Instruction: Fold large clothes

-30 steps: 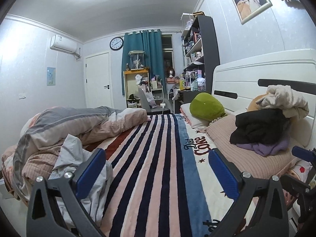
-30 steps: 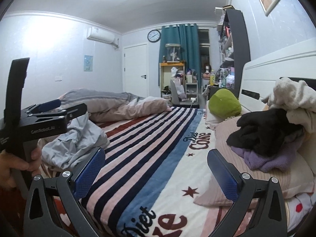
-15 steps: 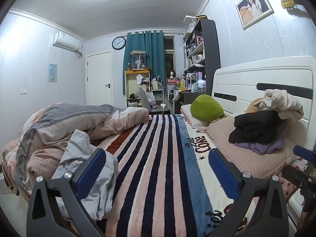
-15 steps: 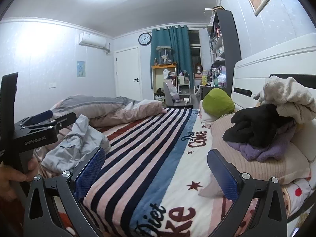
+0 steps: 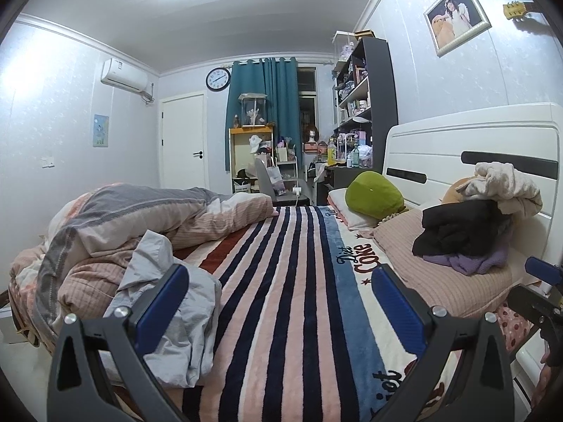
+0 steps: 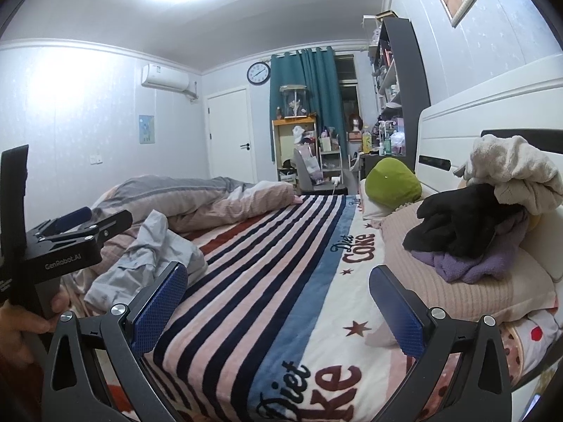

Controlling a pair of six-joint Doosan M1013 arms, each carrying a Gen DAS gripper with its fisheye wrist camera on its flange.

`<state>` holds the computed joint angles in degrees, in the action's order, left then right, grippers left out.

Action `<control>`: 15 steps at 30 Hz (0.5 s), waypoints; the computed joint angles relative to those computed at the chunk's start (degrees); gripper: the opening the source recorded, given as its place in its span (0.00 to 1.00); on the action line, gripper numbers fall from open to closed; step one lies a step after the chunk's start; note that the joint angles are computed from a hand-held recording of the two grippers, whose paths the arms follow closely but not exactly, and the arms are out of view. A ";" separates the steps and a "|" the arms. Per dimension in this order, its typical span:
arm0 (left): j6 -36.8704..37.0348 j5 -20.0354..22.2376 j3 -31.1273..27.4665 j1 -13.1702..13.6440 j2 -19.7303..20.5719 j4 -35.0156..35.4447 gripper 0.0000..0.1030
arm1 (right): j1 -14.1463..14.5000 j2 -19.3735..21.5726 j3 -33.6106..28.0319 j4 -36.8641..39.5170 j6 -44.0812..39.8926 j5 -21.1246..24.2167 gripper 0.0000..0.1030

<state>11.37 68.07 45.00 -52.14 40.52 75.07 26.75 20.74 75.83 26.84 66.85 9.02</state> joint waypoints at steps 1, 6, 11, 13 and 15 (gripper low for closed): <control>-0.10 0.03 0.15 0.01 -0.10 0.03 1.00 | 0.04 0.00 0.03 -0.91 0.89 -0.11 1.00; -0.41 0.38 0.22 0.01 -0.12 0.05 1.00 | 0.15 -0.07 0.12 -1.83 1.96 -0.19 1.00; 0.00 0.53 -0.10 0.25 0.03 -0.27 1.00 | 0.06 -0.04 0.07 -1.38 1.53 -0.07 1.00; -0.38 0.39 0.12 0.28 -0.07 -0.25 1.00 | 0.06 -0.13 0.11 -0.72 0.96 0.03 1.00; -0.45 0.42 0.10 0.30 -0.06 -0.27 1.00 | 0.14 -0.20 0.20 -1.23 1.63 -0.03 1.00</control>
